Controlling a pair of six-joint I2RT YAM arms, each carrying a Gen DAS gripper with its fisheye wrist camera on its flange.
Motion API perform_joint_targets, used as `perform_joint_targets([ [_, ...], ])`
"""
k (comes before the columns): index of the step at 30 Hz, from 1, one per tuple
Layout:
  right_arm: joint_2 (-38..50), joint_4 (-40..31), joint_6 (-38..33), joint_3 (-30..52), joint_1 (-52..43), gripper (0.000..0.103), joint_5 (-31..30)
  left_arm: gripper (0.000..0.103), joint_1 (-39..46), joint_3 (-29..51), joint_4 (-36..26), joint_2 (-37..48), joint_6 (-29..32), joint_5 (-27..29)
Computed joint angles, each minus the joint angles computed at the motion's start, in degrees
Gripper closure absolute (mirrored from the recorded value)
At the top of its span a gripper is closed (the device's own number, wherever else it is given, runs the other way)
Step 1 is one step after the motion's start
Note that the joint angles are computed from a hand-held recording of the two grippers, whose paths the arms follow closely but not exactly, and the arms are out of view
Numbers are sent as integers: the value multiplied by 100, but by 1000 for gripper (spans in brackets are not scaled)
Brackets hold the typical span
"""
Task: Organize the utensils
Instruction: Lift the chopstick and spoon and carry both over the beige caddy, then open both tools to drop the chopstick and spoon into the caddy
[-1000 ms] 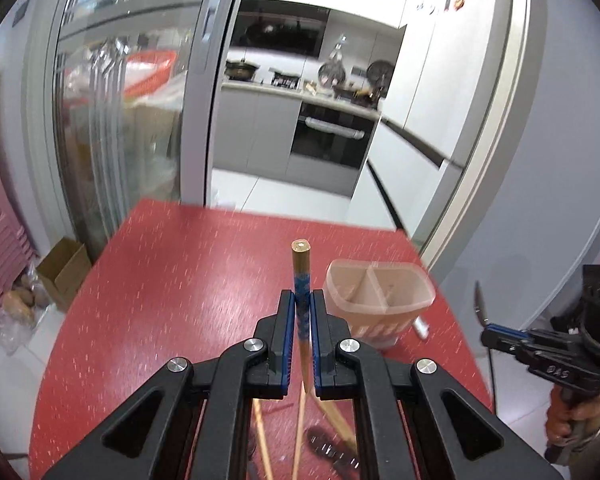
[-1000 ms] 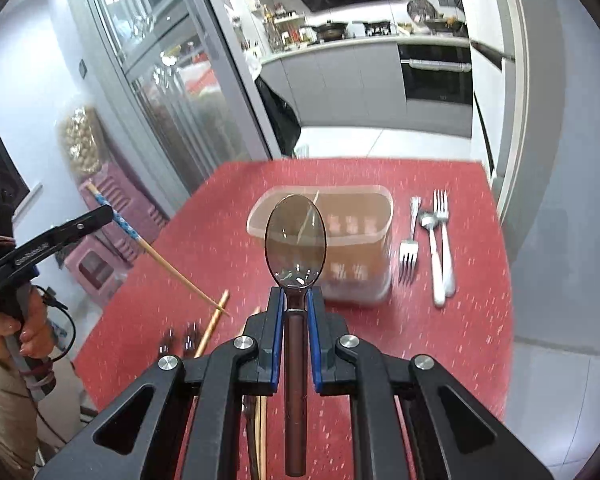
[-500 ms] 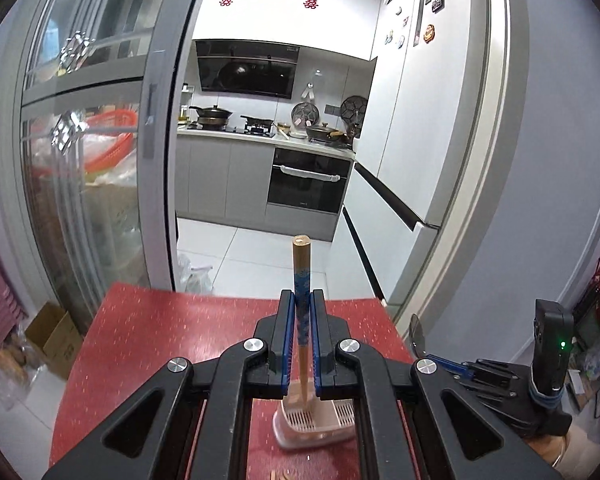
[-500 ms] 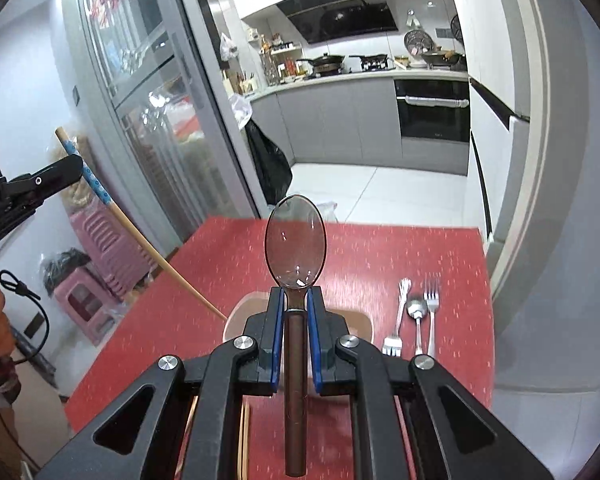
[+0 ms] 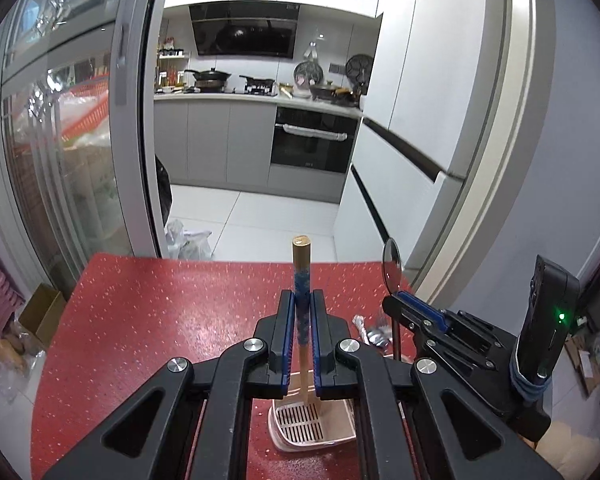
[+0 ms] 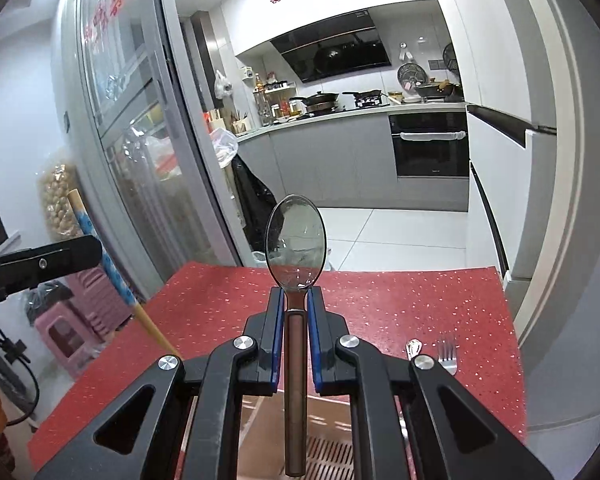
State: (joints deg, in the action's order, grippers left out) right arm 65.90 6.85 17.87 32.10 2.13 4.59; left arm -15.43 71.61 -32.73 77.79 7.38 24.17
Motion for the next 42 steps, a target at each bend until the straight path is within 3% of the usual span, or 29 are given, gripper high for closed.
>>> perform_joint_targets([
  [7, 543, 726, -91, -428, -3, 90, 119, 71, -330, -930, 997, -39, -47, -600],
  [11, 595, 829, -150, -561, -2, 90, 122, 71, -484, -1439, 1502, -186, 5, -900],
  [18, 529, 586, -173, -603, 28, 89, 119, 70, -529, -1784, 1815, -62, 15, -1121],
  [20, 499, 430, -191, -572, -19, 82, -43, 70, -542, -1822, 1813, -122, 23, -1201],
  [22, 425, 327, -209, -580, 5, 60, -34, 70, -509, -1833, 1725, -189, 15, -1184],
  [27, -18, 88, -61, -692, 66, 57, -29, 70, -351, -1938, 1534, -432, -54, -1021],
  [31, -669, -322, 69, -773, 195, 45, 82, 70, -272, -2085, 1529, -646, 26, -977],
  [42, -2295, -1695, 493, -871, 895, 32, 551, 70, -118, -1750, 1243, -526, -84, -886],
])
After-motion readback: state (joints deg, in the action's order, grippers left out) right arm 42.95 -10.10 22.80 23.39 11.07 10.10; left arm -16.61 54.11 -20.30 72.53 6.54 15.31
